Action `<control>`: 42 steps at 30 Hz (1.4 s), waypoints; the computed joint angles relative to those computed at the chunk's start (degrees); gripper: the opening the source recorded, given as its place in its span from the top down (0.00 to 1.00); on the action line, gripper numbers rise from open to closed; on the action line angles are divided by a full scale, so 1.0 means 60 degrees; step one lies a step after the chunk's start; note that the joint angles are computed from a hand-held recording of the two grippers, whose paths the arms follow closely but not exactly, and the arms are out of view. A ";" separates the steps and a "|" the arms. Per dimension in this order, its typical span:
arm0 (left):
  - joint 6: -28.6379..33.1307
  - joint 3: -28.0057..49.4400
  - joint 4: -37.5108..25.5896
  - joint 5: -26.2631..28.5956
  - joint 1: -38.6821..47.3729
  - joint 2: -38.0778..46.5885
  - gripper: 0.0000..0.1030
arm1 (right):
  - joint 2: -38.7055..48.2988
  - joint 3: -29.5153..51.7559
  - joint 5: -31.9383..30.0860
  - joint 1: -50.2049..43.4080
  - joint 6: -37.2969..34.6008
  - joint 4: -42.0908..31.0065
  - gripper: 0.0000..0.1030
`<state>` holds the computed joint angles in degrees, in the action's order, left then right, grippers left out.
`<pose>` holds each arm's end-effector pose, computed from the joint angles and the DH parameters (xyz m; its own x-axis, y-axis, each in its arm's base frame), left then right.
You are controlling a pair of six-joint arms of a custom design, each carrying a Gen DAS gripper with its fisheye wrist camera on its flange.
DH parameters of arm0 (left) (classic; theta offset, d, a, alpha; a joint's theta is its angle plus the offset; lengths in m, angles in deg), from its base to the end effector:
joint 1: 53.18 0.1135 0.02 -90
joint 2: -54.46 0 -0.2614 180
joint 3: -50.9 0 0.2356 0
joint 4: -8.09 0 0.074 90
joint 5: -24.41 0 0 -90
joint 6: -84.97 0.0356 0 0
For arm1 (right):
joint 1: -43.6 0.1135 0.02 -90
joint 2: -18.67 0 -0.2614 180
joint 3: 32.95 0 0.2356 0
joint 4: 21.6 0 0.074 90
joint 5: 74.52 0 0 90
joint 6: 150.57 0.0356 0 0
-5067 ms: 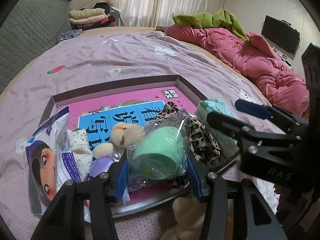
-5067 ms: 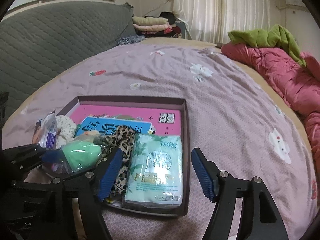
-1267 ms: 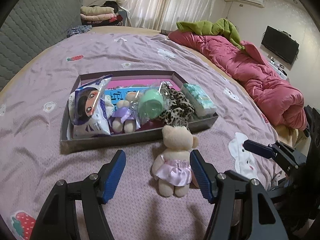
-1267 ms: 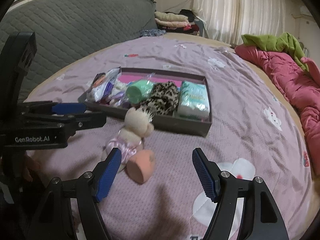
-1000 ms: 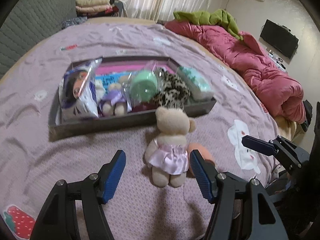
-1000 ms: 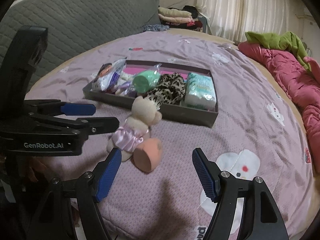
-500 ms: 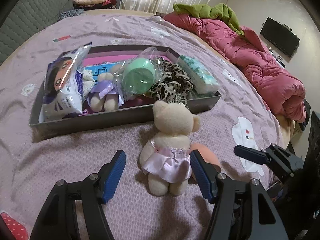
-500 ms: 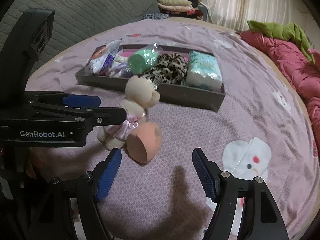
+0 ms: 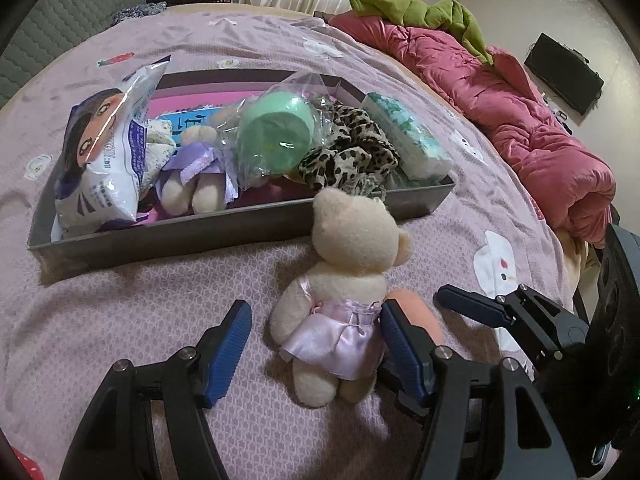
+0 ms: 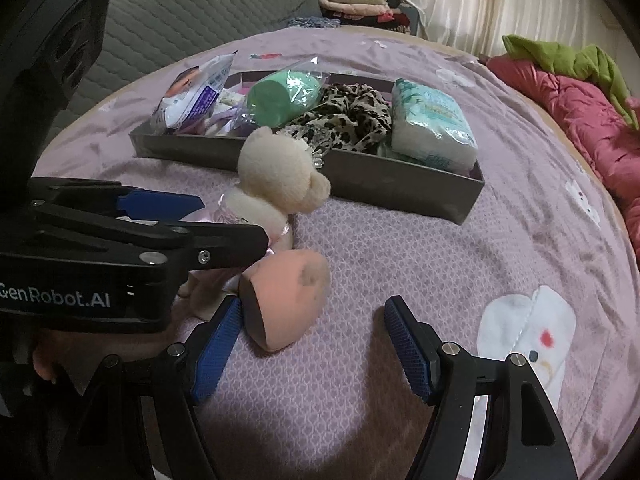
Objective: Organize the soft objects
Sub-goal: 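Grasp the small bear with the left gripper while the right grasps the peach sponge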
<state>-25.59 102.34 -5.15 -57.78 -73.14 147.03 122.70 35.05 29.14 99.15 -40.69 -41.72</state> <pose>0.2548 -0.0977 0.1309 -0.8602 -0.0578 -0.5067 0.1180 0.9440 -0.3080 0.1961 0.2710 0.1383 -0.6890 -0.4202 -0.5905 -0.5238 0.8518 0.0050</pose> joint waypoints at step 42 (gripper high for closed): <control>0.0559 0.0031 -0.0096 0.0311 0.0145 -0.0947 0.61 | -0.1190 -0.0367 -0.0585 -0.1188 0.0018 0.0363 0.56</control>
<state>-22.23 102.52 -5.73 -55.91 -72.27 141.35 115.56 32.85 25.63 92.02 -40.58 -39.54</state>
